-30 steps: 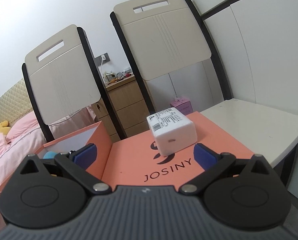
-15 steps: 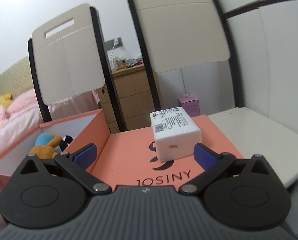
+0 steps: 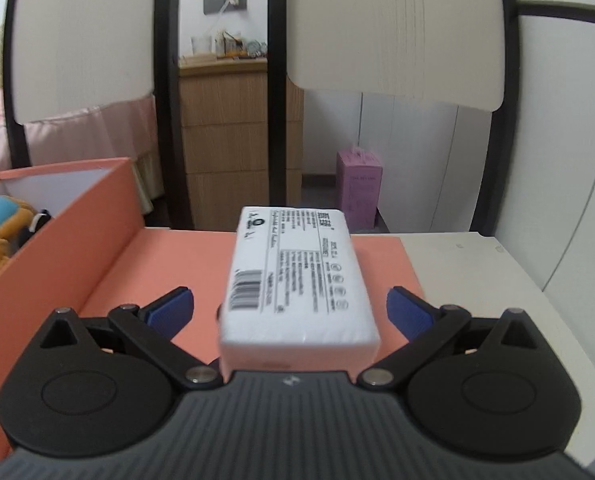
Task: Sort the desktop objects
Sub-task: 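Move the right gripper to the white labelled package and grasp it, then carry the white package into the open box and open the right gripper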
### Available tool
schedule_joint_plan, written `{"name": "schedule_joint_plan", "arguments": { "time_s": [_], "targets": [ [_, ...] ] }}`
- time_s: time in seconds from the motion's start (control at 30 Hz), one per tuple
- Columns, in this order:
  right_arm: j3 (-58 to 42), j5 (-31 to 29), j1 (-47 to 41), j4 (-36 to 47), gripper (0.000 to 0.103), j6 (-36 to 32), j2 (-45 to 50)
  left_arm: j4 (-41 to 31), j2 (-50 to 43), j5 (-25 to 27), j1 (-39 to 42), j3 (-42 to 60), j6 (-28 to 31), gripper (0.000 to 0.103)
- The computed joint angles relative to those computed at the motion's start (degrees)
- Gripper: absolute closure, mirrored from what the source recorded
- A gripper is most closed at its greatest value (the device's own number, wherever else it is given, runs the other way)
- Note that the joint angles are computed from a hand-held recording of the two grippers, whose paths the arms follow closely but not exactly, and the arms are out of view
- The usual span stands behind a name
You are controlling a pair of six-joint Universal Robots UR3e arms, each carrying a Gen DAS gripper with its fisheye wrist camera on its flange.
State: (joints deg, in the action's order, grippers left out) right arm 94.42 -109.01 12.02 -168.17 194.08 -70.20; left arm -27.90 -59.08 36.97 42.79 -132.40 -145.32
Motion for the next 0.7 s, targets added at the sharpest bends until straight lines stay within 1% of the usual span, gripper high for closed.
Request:
{"name": "schedule_joint_plan", "arguments": {
  "time_s": [0.07,0.1,0.23,0.37,0.4,0.47,0.6,0.7],
  "targets": [
    [-2.7,0.2,-0.7,1.1,0.0,0.3,1.9,0.9,0.6,-0.8,0.2,-1.0,0.5,0.007],
    [-4.2,1.3,-1.4,2.4,0.0,0.3,2.7,0.7,1.0,-1.3,0.4,-1.3,1.0,0.007],
    [-11.5,2.8,-2.2,9.3,0.0,1.1,6.8,-0.7,2.0,-2.8,1.1,-1.6,1.4,0.007],
    [-18.2,1.2,-1.5,15.7,0.0,1.2,10.6,-4.2,2.6,-3.6,1.4,-1.1,2.8,0.007],
    [-18.1,1.8,-1.9,15.7,0.001,2.2,10.6,-4.9,2.6,-3.6,1.4,-0.9,3.1,0.007],
    [-18.4,2.3,-2.3,16.2,0.015,3.7,10.6,-6.0,2.3,-3.4,1.2,-0.4,3.0,0.007],
    [-19.2,3.4,-3.2,18.5,0.017,6.4,9.9,-7.3,2.3,-3.3,1.2,-0.2,3.3,0.007],
    [-18.8,4.7,-3.6,19.1,0.017,8.7,7.4,-6.8,3.4,-4.7,2.3,-1.2,3.3,0.007]
  ]
}}
